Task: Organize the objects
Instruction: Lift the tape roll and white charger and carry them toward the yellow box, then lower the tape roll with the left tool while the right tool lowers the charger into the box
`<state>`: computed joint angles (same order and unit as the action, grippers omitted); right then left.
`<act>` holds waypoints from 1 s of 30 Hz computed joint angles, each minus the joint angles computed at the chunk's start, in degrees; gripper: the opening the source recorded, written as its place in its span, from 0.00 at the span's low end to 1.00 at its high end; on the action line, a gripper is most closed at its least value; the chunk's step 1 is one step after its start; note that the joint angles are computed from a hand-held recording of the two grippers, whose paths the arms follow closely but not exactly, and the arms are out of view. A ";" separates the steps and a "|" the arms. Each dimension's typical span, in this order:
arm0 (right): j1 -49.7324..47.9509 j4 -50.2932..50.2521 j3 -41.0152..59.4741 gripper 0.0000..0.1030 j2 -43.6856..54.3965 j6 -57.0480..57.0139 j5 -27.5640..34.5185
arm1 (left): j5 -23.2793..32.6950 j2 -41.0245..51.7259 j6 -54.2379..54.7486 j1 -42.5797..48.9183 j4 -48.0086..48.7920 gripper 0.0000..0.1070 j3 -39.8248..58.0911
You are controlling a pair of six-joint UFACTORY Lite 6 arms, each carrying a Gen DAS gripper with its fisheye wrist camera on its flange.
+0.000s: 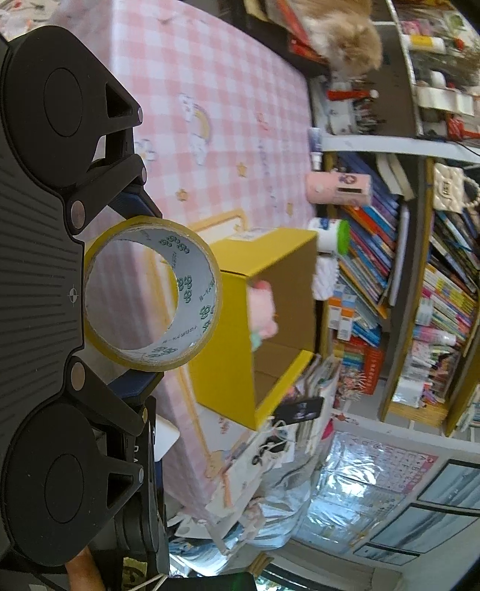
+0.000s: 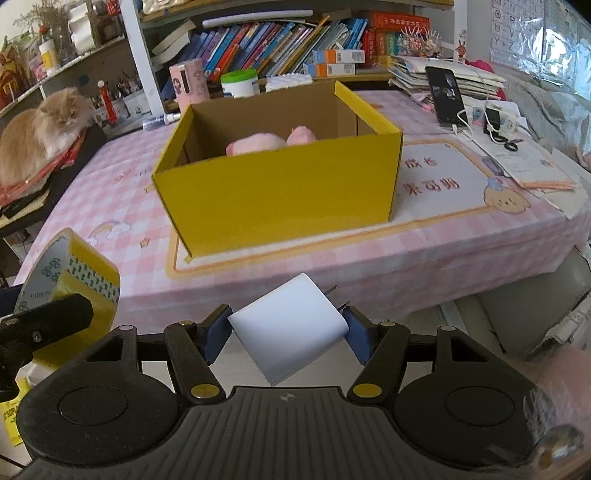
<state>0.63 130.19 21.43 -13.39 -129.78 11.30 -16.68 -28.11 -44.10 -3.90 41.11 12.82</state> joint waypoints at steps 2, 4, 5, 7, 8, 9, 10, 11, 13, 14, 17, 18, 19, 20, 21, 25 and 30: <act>-2.37 -4.88 2.66 0.61 2.20 3.22 1.72 | 0.22 2.45 5.32 -1.87 -6.51 0.77 2.83; -4.92 -8.27 5.79 0.61 4.16 5.36 3.86 | -0.19 5.66 12.51 -3.54 -14.62 0.77 6.27; -6.04 -9.22 7.65 0.61 5.25 5.78 4.90 | -0.81 7.08 17.21 -4.42 -19.61 0.77 7.69; -7.63 -9.97 11.66 0.61 7.79 5.46 6.50 | -2.15 10.75 27.03 -6.45 -30.10 0.78 11.30; -8.29 -10.25 14.04 0.61 9.37 5.12 7.31 | -2.59 13.27 30.18 -7.20 -33.51 0.78 13.70; -8.89 -11.01 16.33 0.61 10.98 5.33 8.04 | -2.95 16.00 33.15 -7.95 -36.87 0.78 16.18; -9.43 -11.67 19.25 0.61 13.08 5.45 8.87 | -3.35 18.75 35.78 -8.50 -39.83 0.78 18.63; -9.80 -12.17 22.05 0.61 15.10 5.47 9.64 | -3.64 21.24 38.47 -9.09 -42.86 0.78 20.98; -10.23 -13.10 27.64 0.61 19.49 5.24 10.77 | -4.87 26.19 43.72 -10.47 -49.22 0.78 25.45; -10.36 -13.70 30.33 0.61 21.57 5.39 11.08 | -5.75 28.70 46.50 -11.25 -52.70 0.78 27.65; -10.78 -19.26 40.29 0.61 29.01 9.93 11.40 | -6.42 35.32 52.61 -12.72 -60.23 0.78 33.82; -10.90 -21.80 43.32 0.61 31.08 12.37 11.42 | -6.55 37.72 55.02 -13.41 -63.04 0.78 36.10; -10.94 -24.45 47.10 0.61 33.84 14.93 11.53 | -6.34 40.63 58.25 -14.22 -66.71 0.78 38.95; -10.92 -26.37 50.21 0.61 36.13 16.67 11.57 | -5.97 42.47 60.34 -14.72 -69.00 0.78 40.81; -10.96 -29.14 54.14 0.61 39.08 18.97 11.65 | -5.60 44.63 62.68 -15.27 -71.61 0.78 42.94; -10.61 -42.55 67.19 0.61 48.91 30.54 12.90 | -4.36 53.43 74.74 -17.45 -84.24 0.78 51.88; -9.79 -55.06 79.47 0.61 58.73 41.39 16.41 | -2.39 61.42 94.02 -18.86 -103.05 0.78 61.45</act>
<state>-9.17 75.14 100.90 45.34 -88.40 27.71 -19.07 33.32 49.92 -22.76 -61.94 74.27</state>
